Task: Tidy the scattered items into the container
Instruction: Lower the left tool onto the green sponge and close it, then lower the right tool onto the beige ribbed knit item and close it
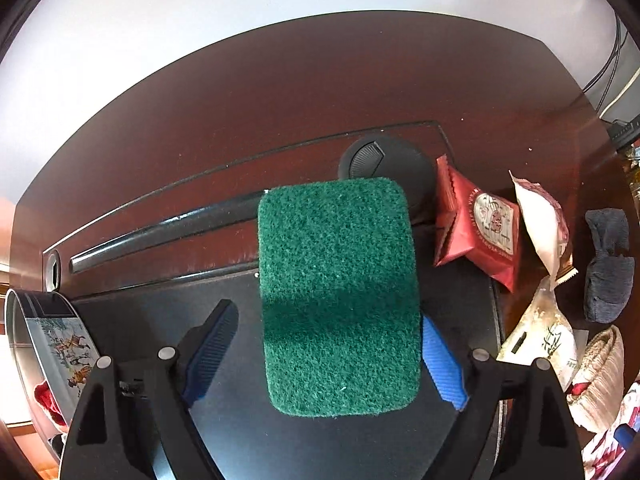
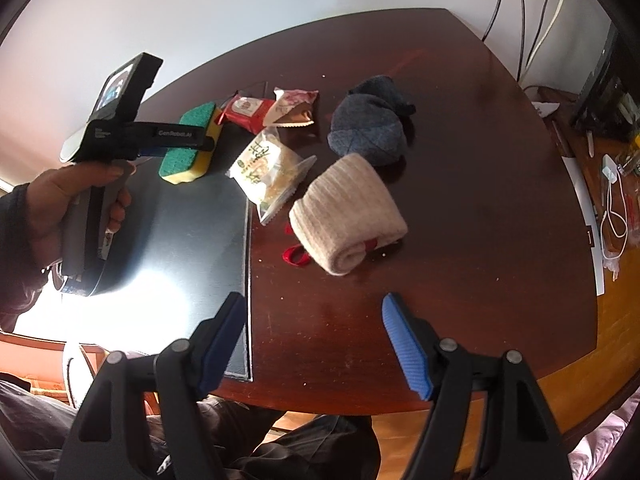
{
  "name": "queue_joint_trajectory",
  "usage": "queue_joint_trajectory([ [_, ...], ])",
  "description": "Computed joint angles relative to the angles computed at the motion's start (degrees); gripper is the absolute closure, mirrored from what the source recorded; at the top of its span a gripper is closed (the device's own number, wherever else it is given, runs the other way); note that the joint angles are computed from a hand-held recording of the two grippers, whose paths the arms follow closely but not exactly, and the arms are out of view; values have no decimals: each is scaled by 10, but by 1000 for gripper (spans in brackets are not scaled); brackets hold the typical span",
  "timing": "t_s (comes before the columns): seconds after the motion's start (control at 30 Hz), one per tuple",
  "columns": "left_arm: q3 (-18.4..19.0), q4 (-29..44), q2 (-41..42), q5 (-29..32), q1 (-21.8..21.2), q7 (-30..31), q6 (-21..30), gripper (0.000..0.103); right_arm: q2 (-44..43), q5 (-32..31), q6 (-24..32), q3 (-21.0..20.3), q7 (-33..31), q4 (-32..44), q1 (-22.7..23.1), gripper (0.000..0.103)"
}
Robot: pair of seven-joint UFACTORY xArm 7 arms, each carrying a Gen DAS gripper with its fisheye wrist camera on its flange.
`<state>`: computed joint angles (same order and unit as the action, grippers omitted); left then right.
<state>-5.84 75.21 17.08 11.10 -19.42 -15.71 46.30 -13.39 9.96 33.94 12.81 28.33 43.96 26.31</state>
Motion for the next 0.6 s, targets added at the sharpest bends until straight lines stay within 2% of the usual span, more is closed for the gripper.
queue_joint_trajectory([
  [0.13,1,0,-1,2,2,3,10,16,14,-19,0,1,7,4,-9,24],
  [0.2,-1,-3,-3,-12,8,13,12,31,17,-25,5,-3,11,4,-15,24],
  [0.5,-5,-33,-38,-36,20,40,-2,32,38,-40,7,-8,11,18,-27,23],
  [0.6,-9,-51,-63,-61,28,53,-11,32,49,-40,1,-10,8,24,-30,23],
])
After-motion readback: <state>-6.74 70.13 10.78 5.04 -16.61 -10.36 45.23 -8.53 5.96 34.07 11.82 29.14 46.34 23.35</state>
